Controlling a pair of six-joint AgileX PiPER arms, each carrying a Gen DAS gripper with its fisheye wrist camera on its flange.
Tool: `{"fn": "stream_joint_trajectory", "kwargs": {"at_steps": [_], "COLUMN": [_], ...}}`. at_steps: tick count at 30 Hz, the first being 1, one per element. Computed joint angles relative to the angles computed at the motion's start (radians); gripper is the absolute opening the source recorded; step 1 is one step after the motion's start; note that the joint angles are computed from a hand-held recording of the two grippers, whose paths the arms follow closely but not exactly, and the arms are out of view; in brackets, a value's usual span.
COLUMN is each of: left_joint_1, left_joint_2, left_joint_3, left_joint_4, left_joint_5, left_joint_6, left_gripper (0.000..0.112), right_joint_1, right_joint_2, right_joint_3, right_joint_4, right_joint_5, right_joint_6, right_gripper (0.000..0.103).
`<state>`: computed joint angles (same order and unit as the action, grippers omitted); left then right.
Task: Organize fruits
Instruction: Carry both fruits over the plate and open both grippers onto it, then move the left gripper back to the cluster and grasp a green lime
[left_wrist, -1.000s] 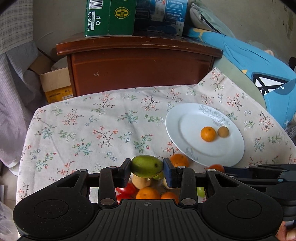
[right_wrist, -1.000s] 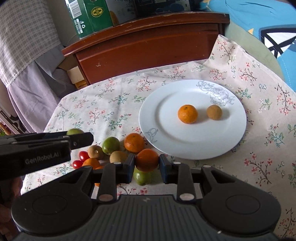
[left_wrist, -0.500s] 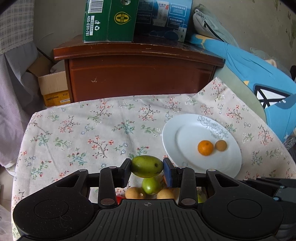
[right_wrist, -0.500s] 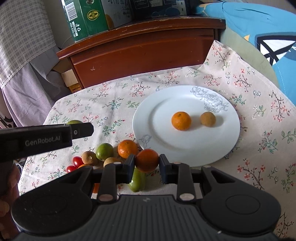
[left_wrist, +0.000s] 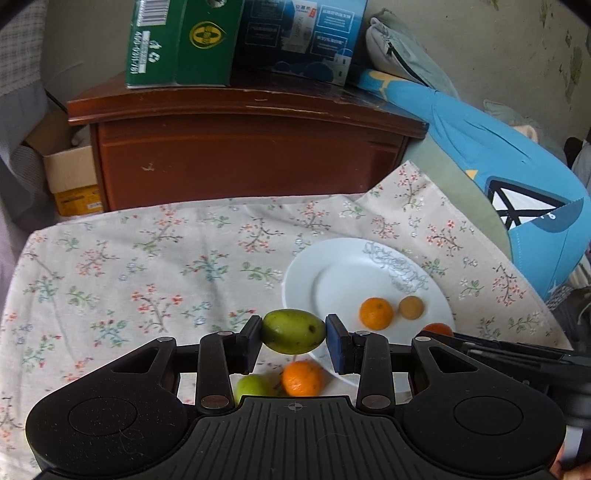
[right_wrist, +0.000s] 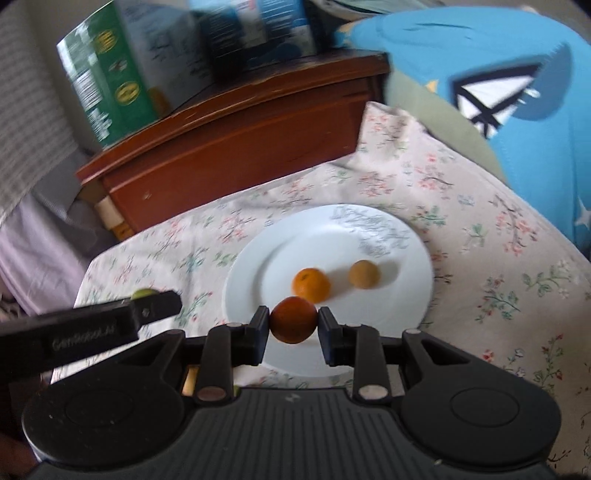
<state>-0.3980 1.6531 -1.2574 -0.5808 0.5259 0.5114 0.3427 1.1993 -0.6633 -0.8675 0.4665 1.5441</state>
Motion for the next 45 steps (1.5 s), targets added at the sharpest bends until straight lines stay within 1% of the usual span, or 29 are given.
{"fn": "stream_joint_trajectory", "kwargs": {"at_steps": [6, 9, 17, 20, 22, 23, 24, 26, 27, 29, 30, 33, 36, 40, 43, 45], "left_joint_1": [-0.003, -0.006, -0.012, -0.015, -0.017, -0.018, -0.017, -0.014, -0.013, -0.01, -0.01, -0.004, -0.004, 0.004, 0.012, 0.023], "left_joint_2": [0.042, 0.063, 0.114, 0.129, 0.132, 0.134, 0.132, 0.125, 0.123, 0.116, 0.107, 0.083, 0.053, 0.009, -0.019, -0.035], "left_joint_3": [-0.019, -0.026, -0.047, -0.049, -0.047, -0.048, -0.045, -0.041, -0.045, -0.055, -0.05, -0.046, -0.043, -0.032, -0.032, -0.027], "left_joint_4": [-0.069, -0.096, -0.175, -0.215, -0.233, -0.235, -0.242, -0.253, -0.247, -0.219, -0.213, -0.205, -0.123, -0.028, 0.048, 0.071], "left_joint_5": [0.019, 0.017, 0.033, 0.037, 0.035, 0.035, 0.031, 0.03, 0.036, 0.043, 0.033, 0.031, 0.029, 0.03, 0.045, 0.054], "left_joint_6": [0.049, 0.067, 0.12, 0.151, 0.168, 0.162, 0.162, 0.171, 0.164, 0.122, 0.106, 0.11, 0.05, 0.004, -0.047, -0.058], "left_gripper": [0.034, 0.034, 0.034, 0.035, 0.039, 0.043, 0.05, 0.051, 0.051, 0.063, 0.07, 0.07, 0.079, 0.08, 0.081, 0.082], "right_joint_1": [-0.12, -0.148, -0.153, -0.151, -0.148, -0.148, -0.148, -0.148, -0.15, -0.154, -0.153, -0.145, -0.139, -0.118, -0.084, -0.063], "right_joint_2": [0.023, 0.038, 0.057, 0.062, 0.061, 0.059, 0.058, 0.056, 0.056, 0.055, 0.055, 0.053, 0.048, 0.038, 0.032, 0.031], "right_joint_3": [0.025, 0.034, 0.039, 0.041, 0.044, 0.046, 0.046, 0.048, 0.049, 0.049, 0.048, 0.046, 0.045, 0.044, 0.041, 0.038], "right_joint_4": [0.191, 0.225, 0.193, 0.16, 0.124, 0.117, 0.111, 0.096, 0.098, 0.112, 0.111, 0.094, 0.092, 0.098, 0.053, 0.035], "right_joint_5": [-0.096, -0.121, -0.132, -0.13, -0.129, -0.13, -0.13, -0.131, -0.136, -0.142, -0.14, -0.132, -0.131, -0.135, -0.12, -0.111], "right_joint_6": [-0.115, -0.128, -0.079, -0.038, 0.004, 0.012, 0.018, 0.033, 0.032, 0.016, 0.016, 0.029, 0.019, -0.003, 0.02, 0.026], "right_gripper": [0.029, 0.029, 0.029, 0.031, 0.032, 0.032, 0.032, 0.032, 0.032, 0.032, 0.032, 0.032, 0.032, 0.032, 0.034, 0.035]}}
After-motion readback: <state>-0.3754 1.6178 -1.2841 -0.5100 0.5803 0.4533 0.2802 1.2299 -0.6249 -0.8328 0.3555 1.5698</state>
